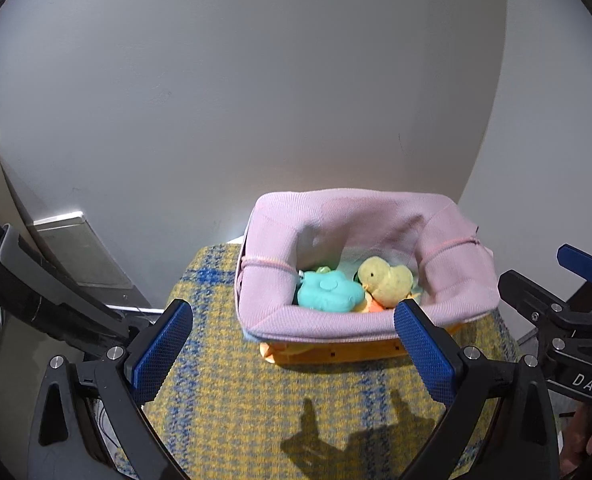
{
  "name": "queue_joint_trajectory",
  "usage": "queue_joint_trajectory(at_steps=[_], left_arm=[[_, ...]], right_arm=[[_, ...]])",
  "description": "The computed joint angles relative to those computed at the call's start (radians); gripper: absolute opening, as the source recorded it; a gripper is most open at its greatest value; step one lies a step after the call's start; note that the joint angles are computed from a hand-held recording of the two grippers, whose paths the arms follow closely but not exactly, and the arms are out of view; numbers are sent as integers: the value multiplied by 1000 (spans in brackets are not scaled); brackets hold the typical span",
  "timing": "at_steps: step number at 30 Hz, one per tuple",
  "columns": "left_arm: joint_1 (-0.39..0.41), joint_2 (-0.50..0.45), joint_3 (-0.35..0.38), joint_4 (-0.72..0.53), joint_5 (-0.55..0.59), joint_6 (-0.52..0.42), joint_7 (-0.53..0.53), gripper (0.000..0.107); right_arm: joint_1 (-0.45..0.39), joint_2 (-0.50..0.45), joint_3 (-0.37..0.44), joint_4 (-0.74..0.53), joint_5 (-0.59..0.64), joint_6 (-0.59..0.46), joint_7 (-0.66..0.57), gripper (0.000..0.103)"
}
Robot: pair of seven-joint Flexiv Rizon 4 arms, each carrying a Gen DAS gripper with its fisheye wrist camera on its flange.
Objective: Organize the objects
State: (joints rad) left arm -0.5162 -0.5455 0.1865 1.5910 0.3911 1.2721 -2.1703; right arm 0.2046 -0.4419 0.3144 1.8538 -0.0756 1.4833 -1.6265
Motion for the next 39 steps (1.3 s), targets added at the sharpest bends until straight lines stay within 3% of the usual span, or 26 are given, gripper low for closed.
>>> queue_joint_trajectory(at_steps=[7,13,23,39], left_arm=[[-21,64,13,88,35,4,-60,103],[-48,115,20,130,113,-48,-152,103],[-7,189,-64,224,161,-94,-237,103],[44,283,-152,377,130,-124,-257,103]], right_arm=[[-33,46,36,70,37,-3,-21,96],[-61,91,71,121,100,-8,-66,96],[-102,170,111,190,258,-42,-174,96],[-29,325,28,320,502,-87,-336,96]])
